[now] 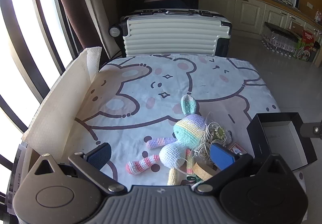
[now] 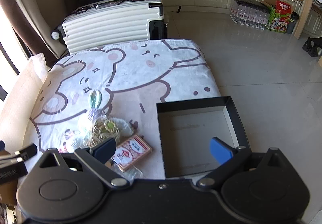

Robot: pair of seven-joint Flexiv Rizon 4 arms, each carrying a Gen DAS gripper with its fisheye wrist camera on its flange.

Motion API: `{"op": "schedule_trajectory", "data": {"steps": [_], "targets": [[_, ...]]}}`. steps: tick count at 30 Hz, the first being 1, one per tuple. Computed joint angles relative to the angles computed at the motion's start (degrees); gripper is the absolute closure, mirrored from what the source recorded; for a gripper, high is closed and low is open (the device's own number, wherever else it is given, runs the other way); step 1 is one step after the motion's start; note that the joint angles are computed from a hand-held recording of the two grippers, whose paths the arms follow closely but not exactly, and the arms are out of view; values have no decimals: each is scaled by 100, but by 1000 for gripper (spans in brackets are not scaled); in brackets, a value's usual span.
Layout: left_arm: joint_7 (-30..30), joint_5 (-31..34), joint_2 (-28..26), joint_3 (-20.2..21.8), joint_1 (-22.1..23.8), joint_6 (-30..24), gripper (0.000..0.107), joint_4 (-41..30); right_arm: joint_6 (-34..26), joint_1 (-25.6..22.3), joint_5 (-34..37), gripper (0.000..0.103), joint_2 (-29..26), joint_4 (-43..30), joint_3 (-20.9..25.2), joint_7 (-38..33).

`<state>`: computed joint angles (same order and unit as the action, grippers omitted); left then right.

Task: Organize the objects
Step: 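Reach the right gripper down toward the red playing cards box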

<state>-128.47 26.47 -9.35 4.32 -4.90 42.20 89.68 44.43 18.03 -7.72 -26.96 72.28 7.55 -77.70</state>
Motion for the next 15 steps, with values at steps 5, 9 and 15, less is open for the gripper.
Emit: {"op": "schedule_trajectory", "data": {"steps": [5, 9, 15], "targets": [[116, -151, -66, 21, 82, 289, 4, 89, -158, 54, 154, 2, -255, -413, 20, 212], [152, -217, -127, 73, 129, 516, 4, 159, -116, 84, 264, 2, -462, -635, 37, 340], [501, -485, -262, 105, 239, 1014, 6, 274, -197, 112, 428, 2, -789, -978, 77, 484]]}}
